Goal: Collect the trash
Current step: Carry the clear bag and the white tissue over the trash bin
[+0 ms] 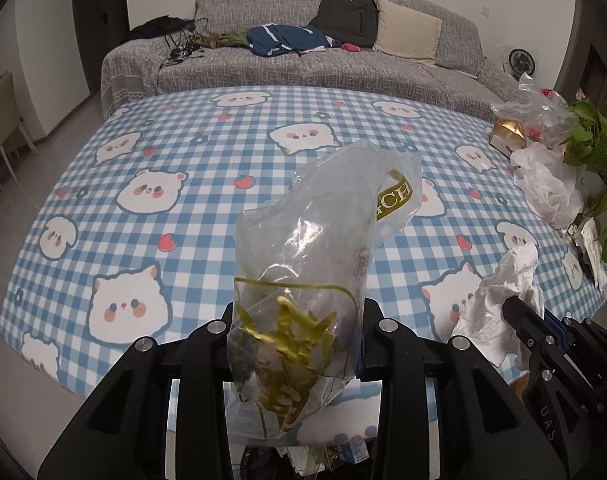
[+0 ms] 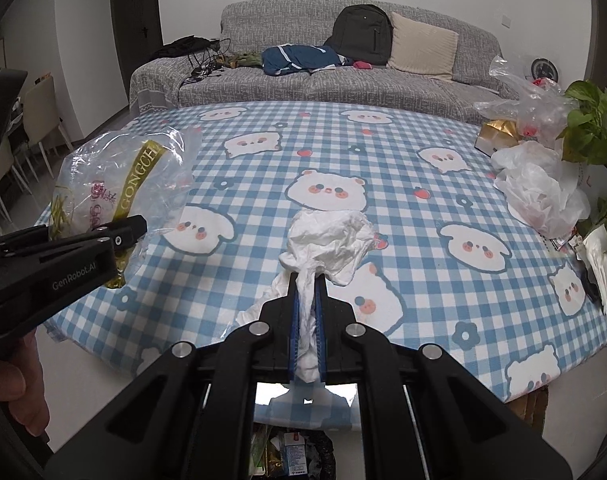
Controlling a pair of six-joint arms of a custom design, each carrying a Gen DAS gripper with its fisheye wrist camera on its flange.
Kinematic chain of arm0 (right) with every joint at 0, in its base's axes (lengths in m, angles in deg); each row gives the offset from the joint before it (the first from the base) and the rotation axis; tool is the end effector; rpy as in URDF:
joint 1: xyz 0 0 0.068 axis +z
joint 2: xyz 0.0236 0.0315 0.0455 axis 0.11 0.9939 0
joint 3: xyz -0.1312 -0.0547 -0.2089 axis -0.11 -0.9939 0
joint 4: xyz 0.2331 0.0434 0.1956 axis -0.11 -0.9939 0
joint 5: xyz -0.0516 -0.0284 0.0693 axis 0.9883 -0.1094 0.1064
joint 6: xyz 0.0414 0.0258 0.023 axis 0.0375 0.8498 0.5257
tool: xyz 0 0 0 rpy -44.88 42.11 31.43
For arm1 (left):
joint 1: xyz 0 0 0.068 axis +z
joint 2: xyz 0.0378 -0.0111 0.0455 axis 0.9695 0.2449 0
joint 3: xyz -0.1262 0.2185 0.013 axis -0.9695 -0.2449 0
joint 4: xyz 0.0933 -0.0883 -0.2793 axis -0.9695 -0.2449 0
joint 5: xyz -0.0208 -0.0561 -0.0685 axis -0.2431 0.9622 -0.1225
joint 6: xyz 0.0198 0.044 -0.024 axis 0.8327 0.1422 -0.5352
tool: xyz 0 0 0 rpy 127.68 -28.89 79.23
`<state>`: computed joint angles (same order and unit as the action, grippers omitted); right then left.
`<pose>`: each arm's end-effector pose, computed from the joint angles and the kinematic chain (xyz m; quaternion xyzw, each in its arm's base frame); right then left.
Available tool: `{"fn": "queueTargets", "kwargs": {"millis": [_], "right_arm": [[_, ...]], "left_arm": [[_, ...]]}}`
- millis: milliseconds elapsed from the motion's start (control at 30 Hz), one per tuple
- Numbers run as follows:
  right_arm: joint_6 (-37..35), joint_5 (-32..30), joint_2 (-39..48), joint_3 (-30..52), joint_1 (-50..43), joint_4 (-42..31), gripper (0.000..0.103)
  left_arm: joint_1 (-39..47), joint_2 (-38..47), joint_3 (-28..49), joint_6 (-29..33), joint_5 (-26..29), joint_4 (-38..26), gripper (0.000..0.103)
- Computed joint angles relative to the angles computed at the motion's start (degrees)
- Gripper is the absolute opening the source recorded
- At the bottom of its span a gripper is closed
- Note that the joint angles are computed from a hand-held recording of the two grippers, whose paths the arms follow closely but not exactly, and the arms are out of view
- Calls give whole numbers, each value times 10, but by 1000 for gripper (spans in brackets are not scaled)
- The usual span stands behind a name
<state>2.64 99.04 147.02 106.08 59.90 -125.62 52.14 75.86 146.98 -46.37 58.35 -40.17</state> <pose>0.2229 0.2629 0.2604 0.1257 0.9165 -0.0497 0.3764 0.3113 -0.1372 0.2780 0.1713 0.9299 -0.0834 0.3147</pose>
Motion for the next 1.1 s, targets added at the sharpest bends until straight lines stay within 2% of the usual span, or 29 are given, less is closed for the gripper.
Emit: {"fn": "queueTargets", "kwargs": {"millis": [300,533,900,1100], "right_arm": [[61,20,9,3,65,-35,6],[124,49,38,19,139,-75,6],[207,29,77,-15,206,-52,6],[223,9,102,-28,223,-20,6]], "left_arm": [[19,-140,-116,15,5,-17,33],[39,-288,-220,26,9,-47,33],[109,-489,-386,70,49,-117,33],[173,-554,-471,107,78,-141,33]]}}
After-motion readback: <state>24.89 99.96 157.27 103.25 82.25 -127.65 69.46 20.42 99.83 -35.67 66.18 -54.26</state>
